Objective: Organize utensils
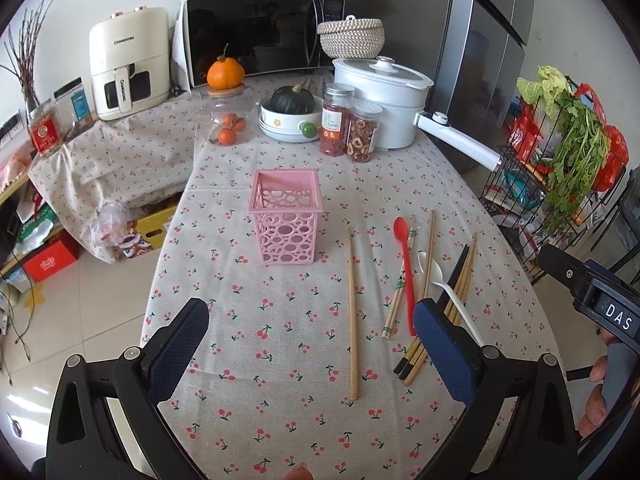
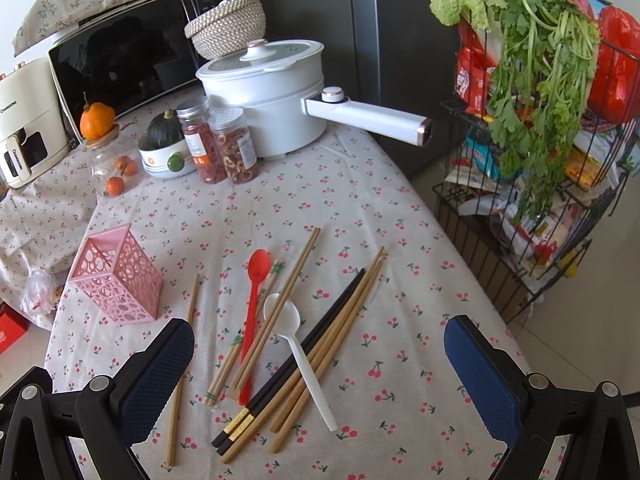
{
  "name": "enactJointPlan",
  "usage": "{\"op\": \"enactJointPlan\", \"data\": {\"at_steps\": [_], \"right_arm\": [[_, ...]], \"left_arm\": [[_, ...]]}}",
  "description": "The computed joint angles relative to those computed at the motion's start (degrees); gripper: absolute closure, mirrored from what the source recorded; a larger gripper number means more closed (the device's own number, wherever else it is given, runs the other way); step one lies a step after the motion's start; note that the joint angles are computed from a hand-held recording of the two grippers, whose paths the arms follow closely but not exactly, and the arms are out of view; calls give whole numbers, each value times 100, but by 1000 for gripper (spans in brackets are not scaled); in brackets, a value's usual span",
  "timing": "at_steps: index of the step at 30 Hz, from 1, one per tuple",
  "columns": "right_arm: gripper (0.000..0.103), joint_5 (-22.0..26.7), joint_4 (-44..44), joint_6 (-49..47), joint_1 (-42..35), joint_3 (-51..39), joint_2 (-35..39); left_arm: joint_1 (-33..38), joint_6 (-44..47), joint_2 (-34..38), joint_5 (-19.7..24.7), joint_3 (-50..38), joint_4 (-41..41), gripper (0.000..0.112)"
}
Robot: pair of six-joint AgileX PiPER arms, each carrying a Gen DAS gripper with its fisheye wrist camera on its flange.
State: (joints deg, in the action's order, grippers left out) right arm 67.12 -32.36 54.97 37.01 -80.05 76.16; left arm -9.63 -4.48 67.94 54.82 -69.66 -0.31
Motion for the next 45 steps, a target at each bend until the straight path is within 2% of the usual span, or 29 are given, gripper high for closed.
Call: {"op": "enactJointPlan", "data": {"at_steps": [16,34,40,45], "right_arm": [[0,-30,130,-100,-122,-31,70],[0,-70,219,-145,-196,11,80],[1,86,272,-265,-206,-110,108],[1,252,88,-283,-93,-182,104]], "left_arm": [[228,199,-48,-50,-50,-87,9],[146,93,-116,-166,14,188,9],[91,-47,-132,-261,70,364,9],[-84,-393,-133,-439,165,817,9]]}}
